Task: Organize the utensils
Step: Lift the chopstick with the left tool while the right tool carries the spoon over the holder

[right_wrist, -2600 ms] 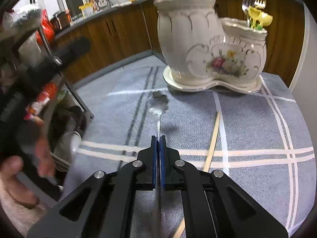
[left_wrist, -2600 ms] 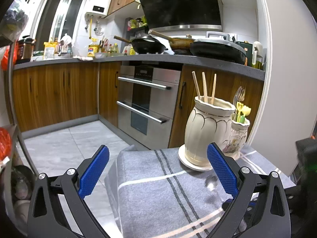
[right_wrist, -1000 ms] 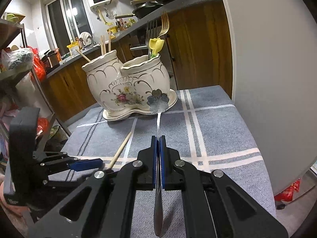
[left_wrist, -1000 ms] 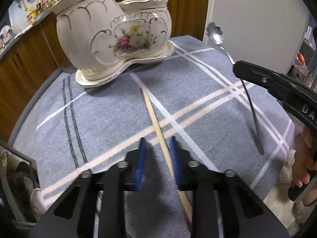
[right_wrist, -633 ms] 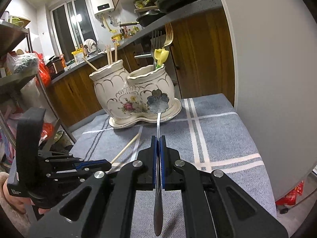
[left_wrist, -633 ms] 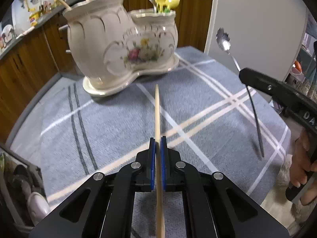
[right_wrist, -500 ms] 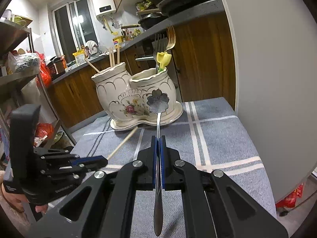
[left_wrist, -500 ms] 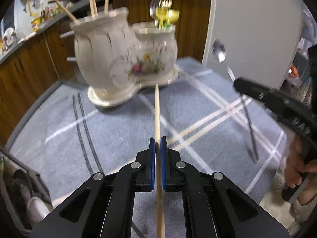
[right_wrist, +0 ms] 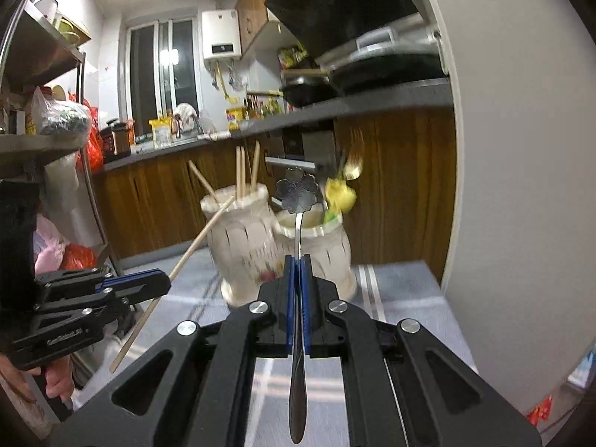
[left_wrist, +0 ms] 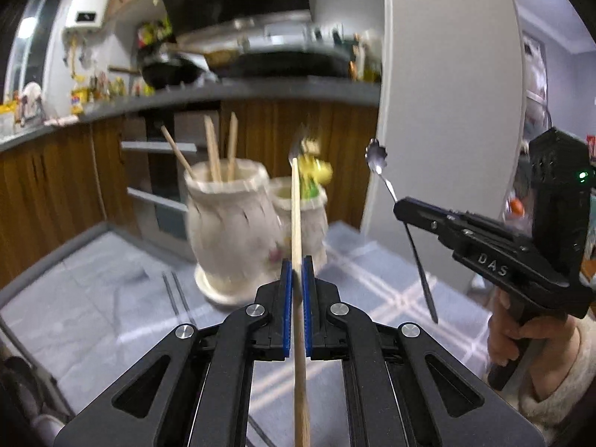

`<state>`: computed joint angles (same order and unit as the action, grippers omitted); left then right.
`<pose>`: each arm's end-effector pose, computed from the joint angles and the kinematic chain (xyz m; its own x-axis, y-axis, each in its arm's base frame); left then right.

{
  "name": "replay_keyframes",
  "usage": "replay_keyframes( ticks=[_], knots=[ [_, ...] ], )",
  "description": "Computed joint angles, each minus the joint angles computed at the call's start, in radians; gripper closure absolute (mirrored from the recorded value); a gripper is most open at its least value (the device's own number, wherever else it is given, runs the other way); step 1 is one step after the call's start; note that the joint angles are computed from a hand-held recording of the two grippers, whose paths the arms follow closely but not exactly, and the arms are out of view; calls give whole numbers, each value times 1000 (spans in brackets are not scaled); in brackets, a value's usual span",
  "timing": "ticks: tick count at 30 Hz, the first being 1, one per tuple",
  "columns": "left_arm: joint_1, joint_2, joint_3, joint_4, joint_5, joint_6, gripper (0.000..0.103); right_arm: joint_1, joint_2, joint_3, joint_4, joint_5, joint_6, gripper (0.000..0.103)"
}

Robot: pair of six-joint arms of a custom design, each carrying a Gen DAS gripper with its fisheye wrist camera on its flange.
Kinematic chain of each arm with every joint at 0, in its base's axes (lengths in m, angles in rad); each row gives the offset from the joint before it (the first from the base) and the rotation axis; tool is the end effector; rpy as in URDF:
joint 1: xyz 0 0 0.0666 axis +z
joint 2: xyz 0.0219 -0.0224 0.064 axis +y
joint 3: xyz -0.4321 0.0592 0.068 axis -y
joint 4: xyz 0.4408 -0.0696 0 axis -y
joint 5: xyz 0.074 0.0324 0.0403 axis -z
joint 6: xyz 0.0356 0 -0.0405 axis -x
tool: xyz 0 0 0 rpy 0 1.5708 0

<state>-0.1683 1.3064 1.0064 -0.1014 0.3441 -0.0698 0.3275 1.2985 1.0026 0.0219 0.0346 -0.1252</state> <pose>0.4856 -0.0951 0.3930 -0.3519 0.1264 -0.9275 0.4896 0.8694 -0.0673 0.4723 0.1587 0.4067 -0.2904 0.0331 -0.9563 -0.2557 0.9604 0.1109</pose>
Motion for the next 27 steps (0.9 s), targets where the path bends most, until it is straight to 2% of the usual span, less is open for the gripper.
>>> replay_keyframes(
  ticks=[3,8,13,18,27],
  knots=[
    [28,10,21,81,23,56,97,-3,28,43,37,-12,-7,100],
    [52,73,105,155,53,148,97,-24,90,124,93,-61,-50,100],
    [52,143,201,202,55,220,97,-47,155,205,87,-127,-78,100],
    [29,226,296,221,12,256,97,-71,227,286,83,-155,-109,100],
    [-4,329,384,248,-144,214,97,-71,312,362,126,-101,-56,100]
  ],
)
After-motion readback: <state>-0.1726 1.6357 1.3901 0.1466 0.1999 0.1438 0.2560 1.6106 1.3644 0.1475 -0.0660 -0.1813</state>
